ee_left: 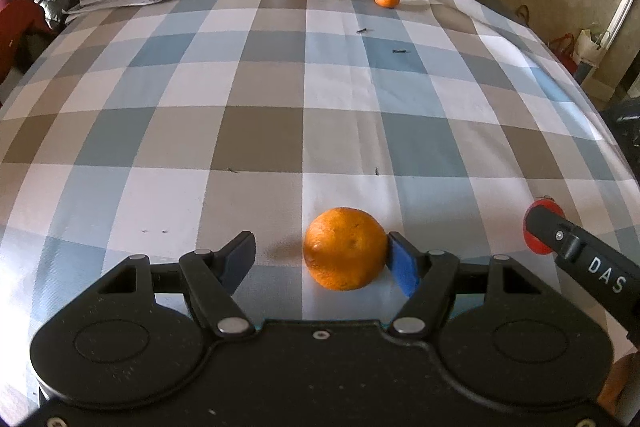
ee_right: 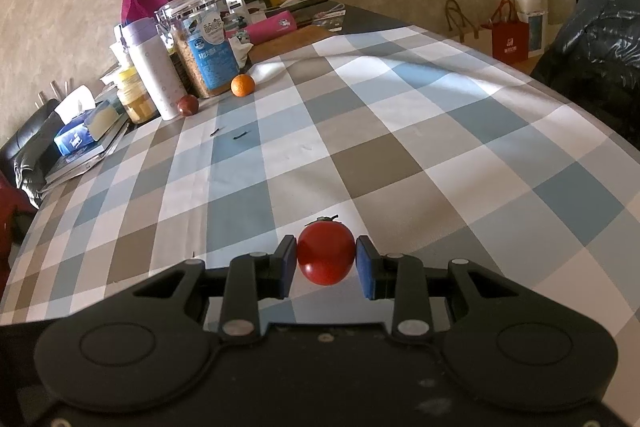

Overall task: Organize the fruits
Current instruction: 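Lift the mandarin orange with the left gripper while the right lifts the red tomato, then carry the orange over the tray with the left gripper while the right carries the tomato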

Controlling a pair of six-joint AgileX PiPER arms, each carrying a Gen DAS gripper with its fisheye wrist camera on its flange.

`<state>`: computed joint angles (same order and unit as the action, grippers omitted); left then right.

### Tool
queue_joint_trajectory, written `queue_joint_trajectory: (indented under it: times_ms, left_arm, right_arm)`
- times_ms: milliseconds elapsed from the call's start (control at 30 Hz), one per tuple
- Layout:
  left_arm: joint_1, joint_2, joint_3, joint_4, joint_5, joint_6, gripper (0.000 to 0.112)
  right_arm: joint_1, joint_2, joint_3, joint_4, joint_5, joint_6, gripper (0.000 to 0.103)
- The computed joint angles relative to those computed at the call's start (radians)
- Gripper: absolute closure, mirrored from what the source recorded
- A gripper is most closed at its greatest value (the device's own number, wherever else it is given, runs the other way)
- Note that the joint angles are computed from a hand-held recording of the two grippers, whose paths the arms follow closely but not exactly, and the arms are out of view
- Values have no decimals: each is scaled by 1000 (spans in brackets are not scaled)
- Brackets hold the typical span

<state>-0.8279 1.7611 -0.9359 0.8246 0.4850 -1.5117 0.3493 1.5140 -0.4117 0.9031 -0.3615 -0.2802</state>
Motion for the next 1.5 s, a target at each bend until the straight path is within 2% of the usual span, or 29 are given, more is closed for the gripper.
queue_joint_trajectory:
  times_ms: [100,167,267,367,533,700,833,1067,1367,1500]
  left_arm:
    - [-7,4,-1,31,9,-35,41]
    - [-15,4,4,71,12,-72,45]
    - [-22,-3,19,124,-10,-103,61]
    - [-41,1,13,145,24,-139,62]
    - [-39,-37,63,232,14,-294,62]
    - [-70,-78,100,286,82,-387,62]
    - [-97,-135,137,287,137,-413,62]
    - [-166,-234,221,242,284,-457,62]
    - [-228,-308,316,183,336,-463,62]
    - [-277,-333,348,188,362,-514,62]
  right_arm:
    - [-5,-2,0,-9,7,14,69]
    - [-7,-2,0,-10,7,18,69]
    - [-2,-3,2,-3,3,10,69]
    - [9,-1,2,17,-10,-9,69]
    - [14,-2,4,17,-17,-11,69]
    - [8,-3,5,0,-12,5,69]
    - [14,-3,5,14,-18,-11,69]
    - [37,1,2,70,-37,-63,69]
    - [89,18,-7,161,-85,-158,69]
    - [91,17,-8,175,-87,-176,69]
